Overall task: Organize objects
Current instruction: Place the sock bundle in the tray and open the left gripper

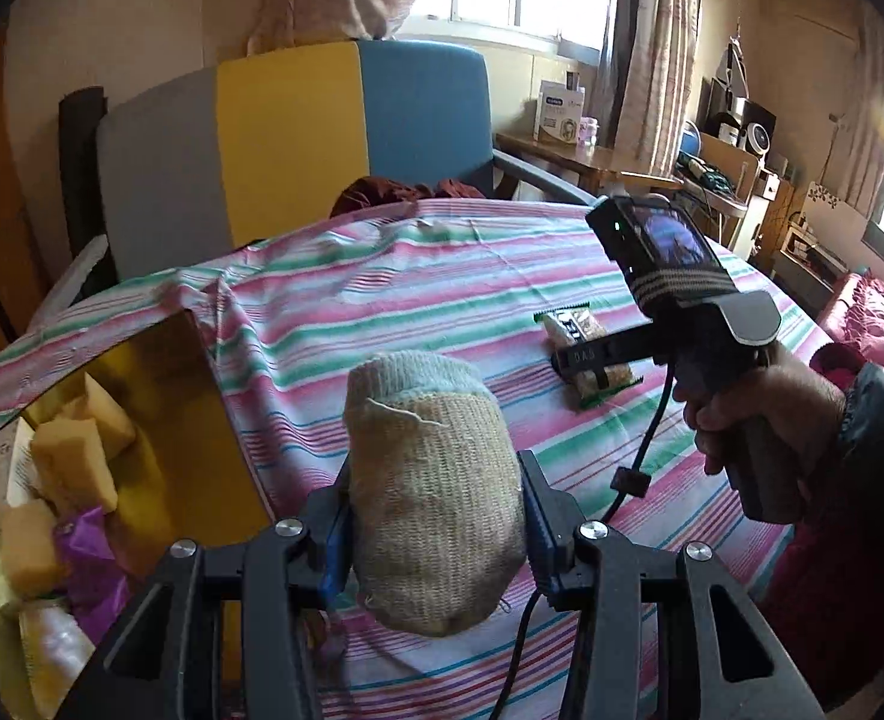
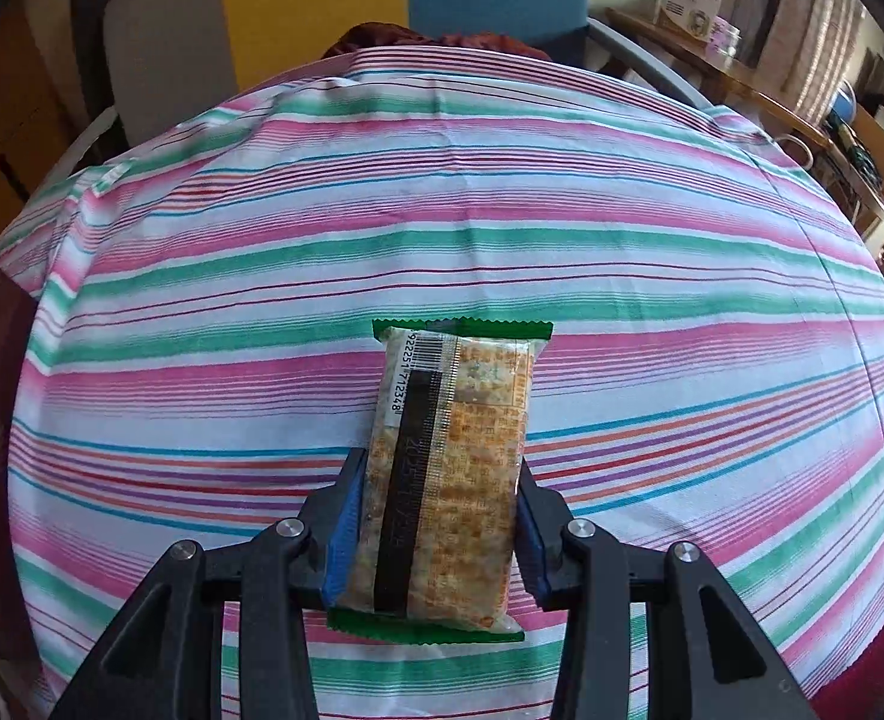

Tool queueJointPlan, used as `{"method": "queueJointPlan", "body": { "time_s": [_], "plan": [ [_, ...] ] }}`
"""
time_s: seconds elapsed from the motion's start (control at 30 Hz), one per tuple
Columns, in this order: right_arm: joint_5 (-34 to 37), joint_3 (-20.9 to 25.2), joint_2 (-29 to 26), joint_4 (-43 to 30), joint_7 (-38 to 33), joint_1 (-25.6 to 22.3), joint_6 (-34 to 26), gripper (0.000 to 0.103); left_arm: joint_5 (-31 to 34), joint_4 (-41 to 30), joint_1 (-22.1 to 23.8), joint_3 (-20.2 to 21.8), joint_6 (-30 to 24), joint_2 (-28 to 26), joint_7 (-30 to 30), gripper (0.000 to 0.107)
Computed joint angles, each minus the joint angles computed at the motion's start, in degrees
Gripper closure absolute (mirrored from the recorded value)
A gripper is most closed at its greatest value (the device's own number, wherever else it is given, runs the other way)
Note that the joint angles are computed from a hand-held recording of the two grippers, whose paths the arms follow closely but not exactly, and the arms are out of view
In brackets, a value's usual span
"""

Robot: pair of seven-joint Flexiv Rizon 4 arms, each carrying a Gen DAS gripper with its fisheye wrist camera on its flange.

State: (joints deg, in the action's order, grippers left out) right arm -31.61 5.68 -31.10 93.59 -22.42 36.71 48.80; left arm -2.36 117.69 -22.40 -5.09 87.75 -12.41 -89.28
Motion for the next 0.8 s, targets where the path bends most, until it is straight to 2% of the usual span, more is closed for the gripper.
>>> {"method": "queueJointPlan", "body": {
  "time_s": [0.17,0.4,0.47,0.6,0.8],
  "plan": [
    [-0.53,0.2,0.69,1.05,0.61,0.62,0.59,0.059,8.64,-1.36,-2.95,7.48,-0.93,2.46,-8.92,0.059],
    [-1.96,-0.24,-0.01,0.39,1.6,1.54,-0.37,0.059,24.08,-3.24,-2.15,12.61,-4.42,5.43,-24.02,0.059],
    [-2.35,-0.28,0.1,0.4,2.0,1.86,-0.83,0.059,27.98,-3.66,-1.47,13.09,-5.9,6.13,-27.96,0.059],
    [-3.08,-0.34,0.14,0.49,2.52,2.13,-1.13,0.059,30.86,-3.03,1.46,12.1,-7.11,7.15,-31.56,0.059],
    [-3.76,-0.47,-0.28,0.09,2.75,2.29,-1.5,0.059,30.46,-1.2,6.77,9.05,-7.13,7.46,-32.62,0.059]
  ]
}}
